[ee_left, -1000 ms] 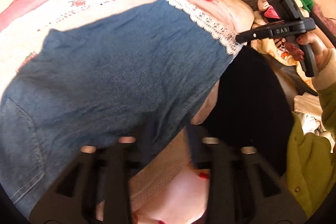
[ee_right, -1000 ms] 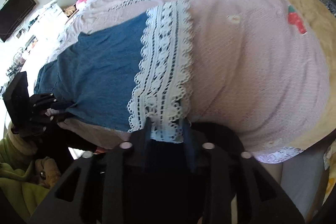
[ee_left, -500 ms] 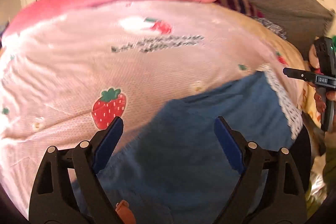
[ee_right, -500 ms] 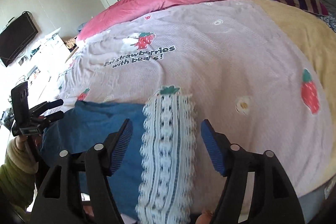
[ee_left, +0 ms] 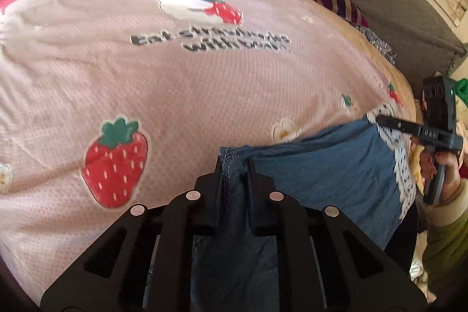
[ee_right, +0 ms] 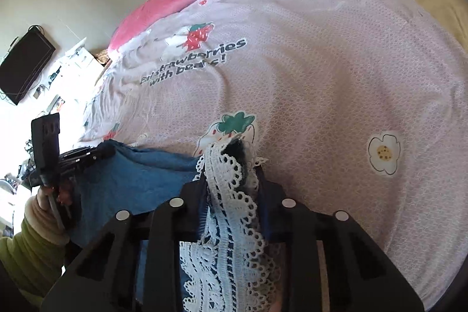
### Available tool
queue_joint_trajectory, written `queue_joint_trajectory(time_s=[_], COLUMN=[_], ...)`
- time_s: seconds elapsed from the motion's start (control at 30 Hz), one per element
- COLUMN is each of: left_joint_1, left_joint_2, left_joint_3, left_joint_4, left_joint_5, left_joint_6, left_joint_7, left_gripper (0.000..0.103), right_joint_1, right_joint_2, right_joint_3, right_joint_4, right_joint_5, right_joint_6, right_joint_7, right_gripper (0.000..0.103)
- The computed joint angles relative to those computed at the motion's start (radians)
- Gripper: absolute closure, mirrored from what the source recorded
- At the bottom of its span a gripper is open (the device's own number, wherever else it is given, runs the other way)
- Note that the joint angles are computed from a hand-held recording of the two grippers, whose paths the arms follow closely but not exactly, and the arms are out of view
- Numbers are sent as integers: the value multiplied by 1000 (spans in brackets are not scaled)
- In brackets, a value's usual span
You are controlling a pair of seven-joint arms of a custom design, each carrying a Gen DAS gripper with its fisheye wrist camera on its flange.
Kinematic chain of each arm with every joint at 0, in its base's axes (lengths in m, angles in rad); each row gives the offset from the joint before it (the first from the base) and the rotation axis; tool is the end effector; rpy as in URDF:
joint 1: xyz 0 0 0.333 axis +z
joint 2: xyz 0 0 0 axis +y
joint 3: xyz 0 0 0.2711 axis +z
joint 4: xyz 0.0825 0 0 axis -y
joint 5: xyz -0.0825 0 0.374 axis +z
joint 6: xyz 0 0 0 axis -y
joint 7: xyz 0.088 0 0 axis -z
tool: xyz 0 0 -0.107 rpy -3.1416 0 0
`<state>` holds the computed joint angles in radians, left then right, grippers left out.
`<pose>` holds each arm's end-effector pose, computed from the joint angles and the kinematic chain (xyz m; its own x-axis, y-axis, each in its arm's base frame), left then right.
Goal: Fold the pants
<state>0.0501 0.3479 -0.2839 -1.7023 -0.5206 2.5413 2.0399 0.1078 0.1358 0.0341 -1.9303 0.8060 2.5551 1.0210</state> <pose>0.6535 -0.1303 0.4138 -0.3716 -0.8742 0.3127 -0.8242 0.1556 -0.5445 0.6080 0.0760 0.4283 0.2316 -0.8786 -0.4178 -0.8413 0.0347 -0.5394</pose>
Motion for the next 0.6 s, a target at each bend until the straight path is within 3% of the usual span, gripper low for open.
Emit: queue_joint_trajectory(time_s=[0.1,0.23,0.33,0.4,0.47,0.6], left_joint_1=[-6,-43,-36,-17,10,56], left_joint_2=[19,61,79,71,42,-106], left_joint_3=[0,24,14,-2,-18,-33], left_joint_4=[41,75,75,62,37,-118], left_joint_5=[2,113,149,134,91,-66], left_joint_6=[13,32,31,39,39,132], left_joint_7=[-10,-75,-97,-90,-79,1], left_gripper=[97,97,96,92,74,65], right_joint_1=[2,23,7,-4,3,24], right_joint_2=[-14,49,57,33,-10,-163], right_joint_3=[8,-5,11,16,11,2], right_joint_4=[-8,20,10,-11,-56,-213], right_joint_5=[63,-86,-62,-27,-39,13], right_joint_6=[57,89,107,109,144,228], right_joint_7=[-56,55,38,28,40,-28], right_gripper=[79,79,74,68,56,43])
